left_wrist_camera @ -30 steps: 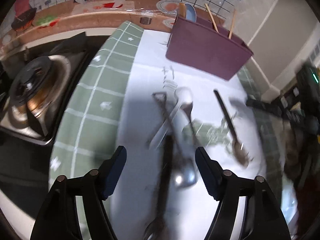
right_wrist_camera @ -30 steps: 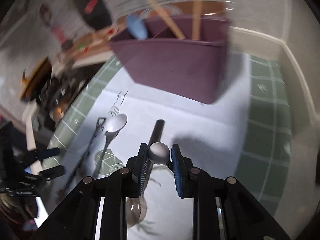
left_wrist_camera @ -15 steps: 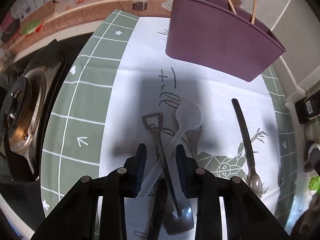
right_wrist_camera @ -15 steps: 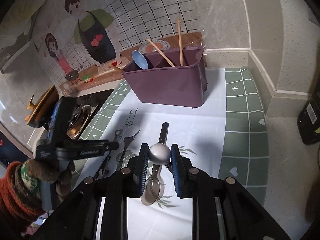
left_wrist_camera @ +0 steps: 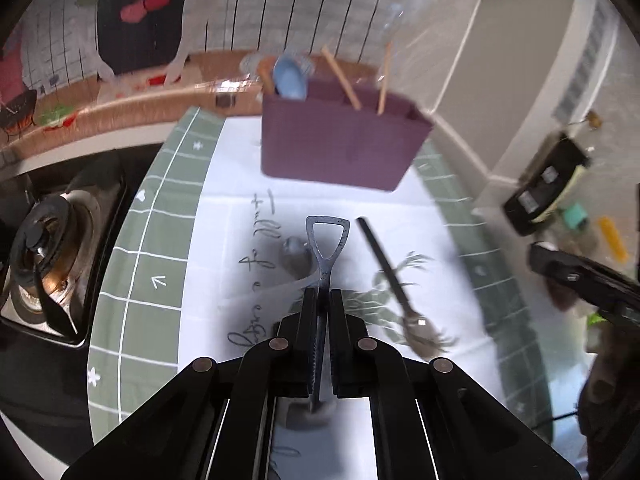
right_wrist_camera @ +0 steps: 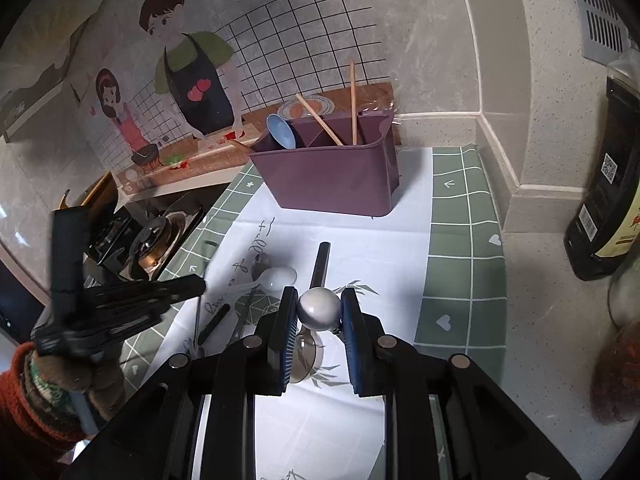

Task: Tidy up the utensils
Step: 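Lift the spatula with the left gripper and the spoon with the right toward the purple holder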

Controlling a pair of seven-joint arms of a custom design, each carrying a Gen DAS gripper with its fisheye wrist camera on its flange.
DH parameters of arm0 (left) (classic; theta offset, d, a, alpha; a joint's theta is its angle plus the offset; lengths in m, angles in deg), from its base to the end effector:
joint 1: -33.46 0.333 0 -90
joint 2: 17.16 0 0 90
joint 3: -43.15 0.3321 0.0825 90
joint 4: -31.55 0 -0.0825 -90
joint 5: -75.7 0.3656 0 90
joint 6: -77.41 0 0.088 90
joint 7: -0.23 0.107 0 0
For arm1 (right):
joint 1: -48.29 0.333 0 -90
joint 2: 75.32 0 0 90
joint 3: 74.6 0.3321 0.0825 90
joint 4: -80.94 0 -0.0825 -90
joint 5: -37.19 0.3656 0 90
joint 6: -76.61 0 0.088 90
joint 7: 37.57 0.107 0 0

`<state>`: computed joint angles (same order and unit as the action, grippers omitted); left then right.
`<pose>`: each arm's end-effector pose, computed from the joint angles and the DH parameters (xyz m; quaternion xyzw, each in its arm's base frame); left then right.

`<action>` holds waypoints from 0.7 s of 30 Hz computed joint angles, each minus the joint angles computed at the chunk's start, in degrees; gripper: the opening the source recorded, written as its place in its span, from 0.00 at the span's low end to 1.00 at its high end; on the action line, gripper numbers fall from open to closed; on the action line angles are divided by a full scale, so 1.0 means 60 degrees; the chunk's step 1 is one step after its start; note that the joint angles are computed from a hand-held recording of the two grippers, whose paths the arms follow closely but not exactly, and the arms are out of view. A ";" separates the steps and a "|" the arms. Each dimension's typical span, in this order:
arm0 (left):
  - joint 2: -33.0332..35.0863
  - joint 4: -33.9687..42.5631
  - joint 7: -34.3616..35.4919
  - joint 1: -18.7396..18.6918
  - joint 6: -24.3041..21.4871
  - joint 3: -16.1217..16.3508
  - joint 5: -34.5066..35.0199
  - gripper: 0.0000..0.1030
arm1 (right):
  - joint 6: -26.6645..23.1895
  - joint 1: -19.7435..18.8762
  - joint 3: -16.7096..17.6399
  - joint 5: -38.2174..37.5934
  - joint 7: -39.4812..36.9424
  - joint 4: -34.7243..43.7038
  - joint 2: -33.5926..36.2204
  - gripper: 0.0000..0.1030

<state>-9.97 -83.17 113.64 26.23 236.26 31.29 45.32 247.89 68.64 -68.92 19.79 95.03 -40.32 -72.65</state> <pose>0.5838 -0.1734 0.4922 -0.5563 0.7522 -0.3382 0.1016 0.5156 0.2744 0.5151 -0.6429 0.6500 -0.1513 0.3758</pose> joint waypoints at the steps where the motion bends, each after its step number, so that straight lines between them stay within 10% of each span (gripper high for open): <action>1: -0.0108 -0.0031 0.0324 0.0083 -0.0009 -0.0078 -0.0388 0.05 | 0.0021 -0.0013 0.0037 0.0182 -0.0138 -0.0028 -0.0044 0.19; 8: -0.0623 -0.0259 0.1610 -0.0018 0.0206 -0.0103 -0.1763 0.00 | -0.0241 0.0078 0.0025 -0.0363 0.0106 0.0300 -0.0101 0.19; 16: 0.0231 0.0518 -0.0423 0.0031 -0.1224 0.0285 0.0259 0.05 | -0.0890 0.0115 0.0046 -0.0431 0.0108 0.0500 0.0016 0.19; 21: 0.0740 0.0524 -0.0968 -0.0043 -0.0777 0.0293 0.1028 0.34 | -0.0744 0.0070 0.0005 -0.0308 0.0221 0.0230 -0.0005 0.19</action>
